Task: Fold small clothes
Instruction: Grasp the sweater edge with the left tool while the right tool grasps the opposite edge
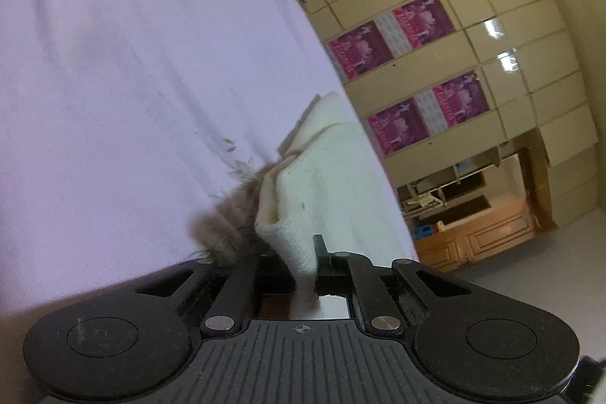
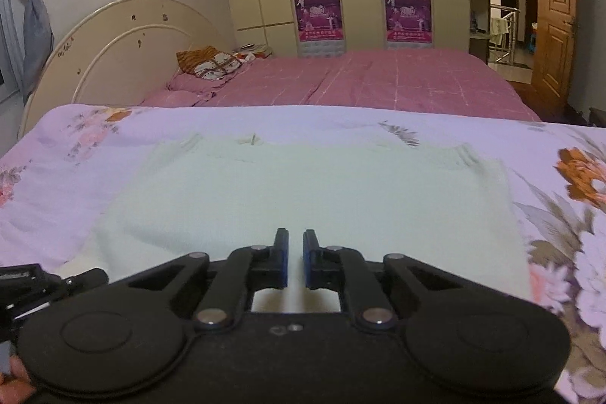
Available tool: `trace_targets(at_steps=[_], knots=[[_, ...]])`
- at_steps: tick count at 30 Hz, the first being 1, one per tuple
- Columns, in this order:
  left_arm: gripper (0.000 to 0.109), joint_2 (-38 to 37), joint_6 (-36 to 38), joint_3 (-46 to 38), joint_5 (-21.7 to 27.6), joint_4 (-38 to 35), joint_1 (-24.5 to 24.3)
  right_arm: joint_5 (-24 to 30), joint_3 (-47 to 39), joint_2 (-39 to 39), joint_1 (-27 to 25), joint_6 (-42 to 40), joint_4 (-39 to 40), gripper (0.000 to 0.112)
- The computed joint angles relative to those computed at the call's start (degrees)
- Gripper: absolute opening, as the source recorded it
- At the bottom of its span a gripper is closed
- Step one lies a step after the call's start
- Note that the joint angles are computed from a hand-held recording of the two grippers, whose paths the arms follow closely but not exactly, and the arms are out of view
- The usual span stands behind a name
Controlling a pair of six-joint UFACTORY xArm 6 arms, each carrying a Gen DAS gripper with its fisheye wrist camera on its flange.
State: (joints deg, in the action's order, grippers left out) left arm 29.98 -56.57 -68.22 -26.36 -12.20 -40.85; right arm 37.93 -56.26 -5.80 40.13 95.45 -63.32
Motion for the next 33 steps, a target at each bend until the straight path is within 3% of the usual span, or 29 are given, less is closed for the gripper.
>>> trace_targets(at_steps=[2,4,7,12,22,33], knots=[[0.007,-0.03,1.67,0.26,-1.8,-0.02,-0.05,0.46,-0.54,1.41,0.05,-3.3,2.78,0.007],[0.007,-0.37,-2.15,0.1,1.78,3.73,1.21,0.63,-0.17,2.45,-0.05,-3.91,3.47,0.004],[0.007,0.76,-7.34,-1.65,2.82,10.25,2.95,1.14,0.26,2.21,0.68,-2.67,2.04,0.004],[0.007,0.55,-1.83,-3.31,4.09,6.45,1.77,1.87,0.33,2.01,1.43,-1.87,2.18,0.004],[0.007,-1.24,1.47,-4.29,9.12,4.94,2.12,2.19,-0.38,2.07,1.38,-3.26,3.17,0.004],[0.007,-0.19,5.32,-4.11,8.3,-0.27,0.87,1.54,-0.12,1.5,0.84,-5.25,3.77,0.004]])
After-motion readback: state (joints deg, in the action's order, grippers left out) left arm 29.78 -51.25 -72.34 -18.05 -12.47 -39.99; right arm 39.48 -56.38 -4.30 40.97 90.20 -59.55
